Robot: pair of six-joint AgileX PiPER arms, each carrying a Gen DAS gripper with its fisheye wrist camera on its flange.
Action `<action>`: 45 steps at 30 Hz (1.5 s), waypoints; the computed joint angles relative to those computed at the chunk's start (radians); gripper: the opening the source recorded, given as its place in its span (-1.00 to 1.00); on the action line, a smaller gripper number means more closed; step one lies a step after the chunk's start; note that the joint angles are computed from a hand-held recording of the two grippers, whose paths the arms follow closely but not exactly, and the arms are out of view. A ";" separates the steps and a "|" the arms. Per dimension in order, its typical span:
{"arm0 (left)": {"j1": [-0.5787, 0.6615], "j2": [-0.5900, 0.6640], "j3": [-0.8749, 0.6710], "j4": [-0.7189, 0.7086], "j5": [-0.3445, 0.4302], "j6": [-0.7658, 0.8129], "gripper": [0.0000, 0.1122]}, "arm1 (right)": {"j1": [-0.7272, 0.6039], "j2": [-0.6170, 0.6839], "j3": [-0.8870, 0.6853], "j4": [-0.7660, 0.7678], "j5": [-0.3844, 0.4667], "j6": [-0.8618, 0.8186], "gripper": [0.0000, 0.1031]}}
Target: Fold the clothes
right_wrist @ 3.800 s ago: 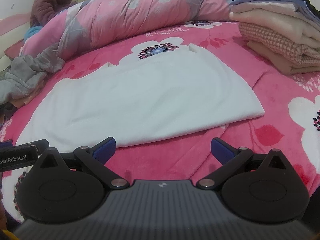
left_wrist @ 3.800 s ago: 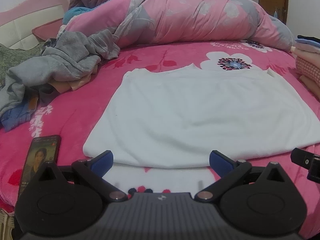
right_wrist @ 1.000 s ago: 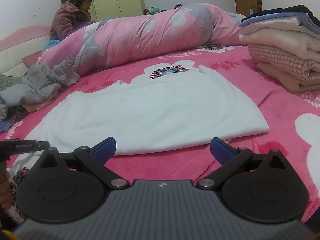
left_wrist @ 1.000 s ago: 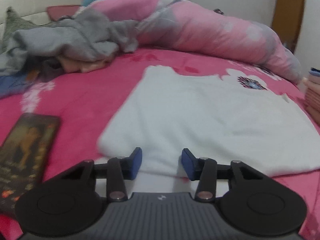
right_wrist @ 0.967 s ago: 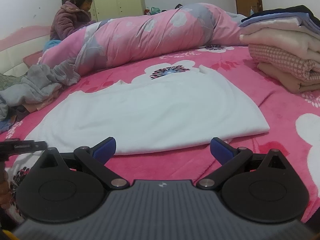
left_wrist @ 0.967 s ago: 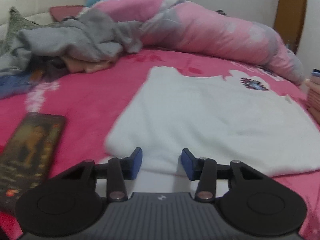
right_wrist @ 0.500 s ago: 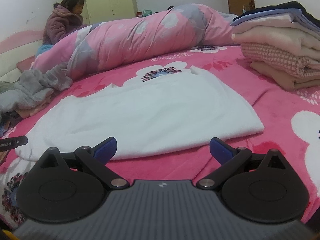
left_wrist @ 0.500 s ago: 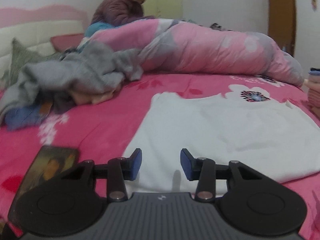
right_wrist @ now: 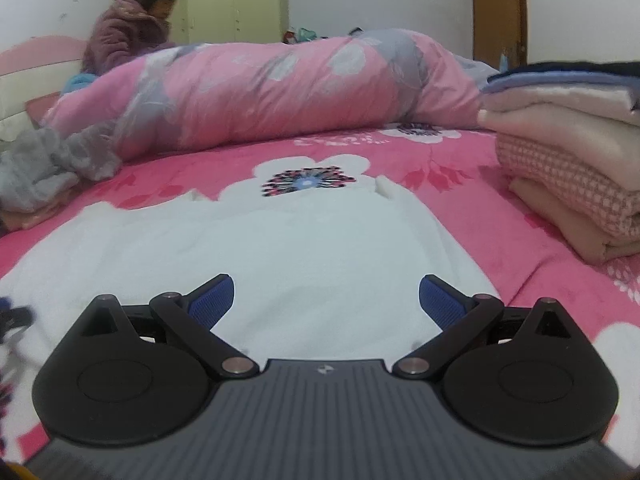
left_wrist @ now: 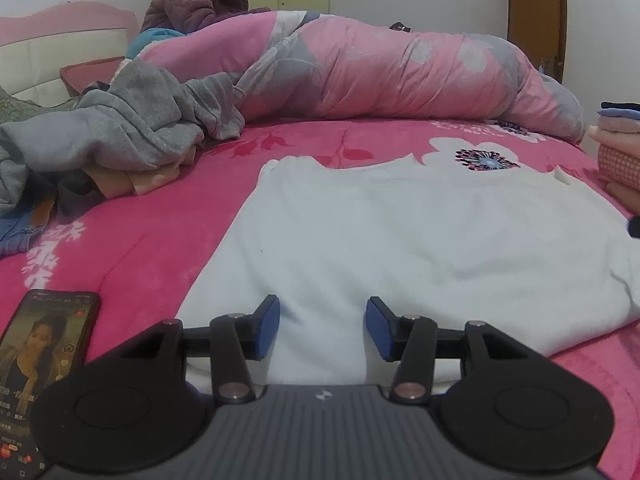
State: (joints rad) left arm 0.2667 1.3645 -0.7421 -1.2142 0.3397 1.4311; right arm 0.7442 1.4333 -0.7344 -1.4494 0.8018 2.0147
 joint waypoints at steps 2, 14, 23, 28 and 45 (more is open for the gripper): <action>0.003 0.000 0.003 -0.011 0.003 0.014 -0.10 | -0.078 0.019 0.000 -0.030 -0.066 0.005 0.92; 0.024 0.005 0.011 -0.068 0.031 0.065 -0.07 | -0.295 -0.144 0.151 0.229 -0.082 -0.147 0.91; 0.080 -0.033 0.012 -0.064 0.086 0.006 -0.07 | 0.064 -0.280 0.187 0.262 0.248 -0.047 0.92; 0.106 -0.061 0.022 -0.070 0.119 0.020 -0.01 | 0.211 -0.182 0.110 0.214 0.312 -0.066 0.93; 0.132 -0.067 0.031 0.001 0.161 -0.015 0.12 | 0.207 0.046 -0.204 0.573 -0.033 -0.499 0.97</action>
